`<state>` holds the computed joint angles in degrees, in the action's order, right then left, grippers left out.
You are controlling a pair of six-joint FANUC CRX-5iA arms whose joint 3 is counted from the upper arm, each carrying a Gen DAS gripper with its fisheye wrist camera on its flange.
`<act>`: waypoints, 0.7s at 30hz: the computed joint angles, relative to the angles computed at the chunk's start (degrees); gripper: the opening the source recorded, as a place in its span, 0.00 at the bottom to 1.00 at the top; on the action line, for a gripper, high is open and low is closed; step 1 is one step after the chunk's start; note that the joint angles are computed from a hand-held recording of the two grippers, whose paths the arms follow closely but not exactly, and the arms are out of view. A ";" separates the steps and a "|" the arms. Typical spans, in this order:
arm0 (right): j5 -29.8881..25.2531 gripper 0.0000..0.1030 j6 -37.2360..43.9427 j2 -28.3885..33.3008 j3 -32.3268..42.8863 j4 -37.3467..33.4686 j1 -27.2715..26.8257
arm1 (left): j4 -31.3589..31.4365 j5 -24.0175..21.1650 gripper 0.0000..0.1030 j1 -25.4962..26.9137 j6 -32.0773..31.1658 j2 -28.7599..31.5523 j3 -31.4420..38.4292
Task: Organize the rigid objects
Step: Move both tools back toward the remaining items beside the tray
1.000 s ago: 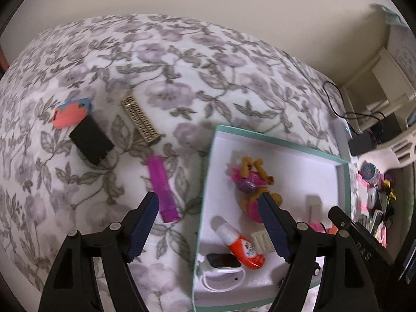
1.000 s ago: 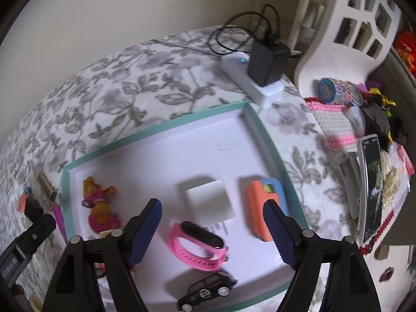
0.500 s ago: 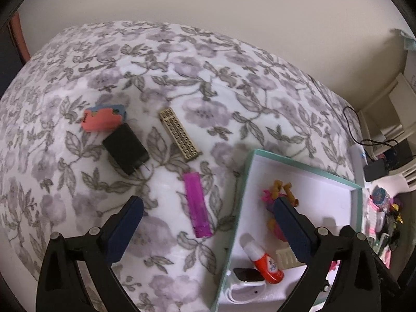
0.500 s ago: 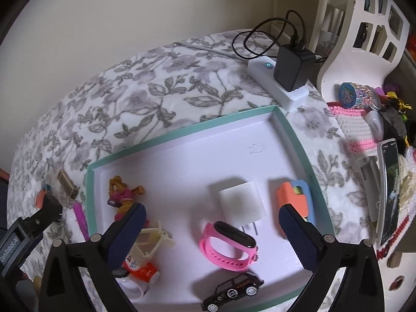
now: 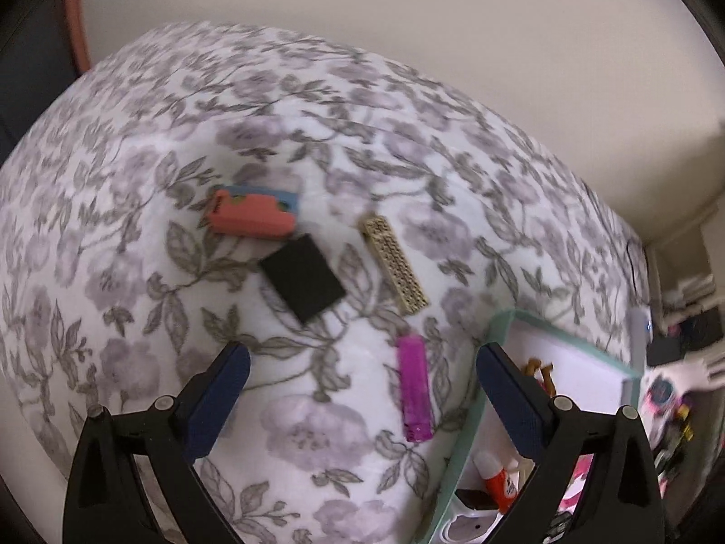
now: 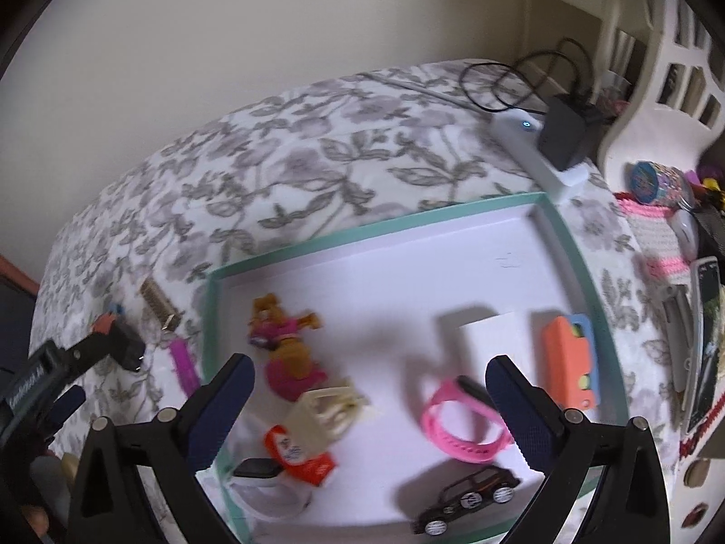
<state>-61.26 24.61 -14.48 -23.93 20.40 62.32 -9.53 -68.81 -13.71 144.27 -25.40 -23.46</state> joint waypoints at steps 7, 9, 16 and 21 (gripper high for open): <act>1.64 1.00 1.40 1.30 1.71 -0.52 2.20 | -0.11 -1.50 0.97 4.85 -0.84 -4.76 -2.32; 2.01 1.00 1.55 1.68 2.20 -0.69 2.68 | -1.01 -2.16 0.97 5.38 -1.09 -5.40 -2.19; 2.67 1.00 0.96 3.53 3.50 0.08 4.25 | -0.42 -2.26 0.97 9.79 -5.14 -8.23 -3.40; 3.32 1.00 1.68 5.60 4.86 0.12 4.83 | 1.51 -1.78 0.97 14.07 -9.44 -9.48 -4.54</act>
<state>-57.95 26.28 -8.88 -19.06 20.52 67.14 -8.03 -70.59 0.36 134.84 -34.88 -28.00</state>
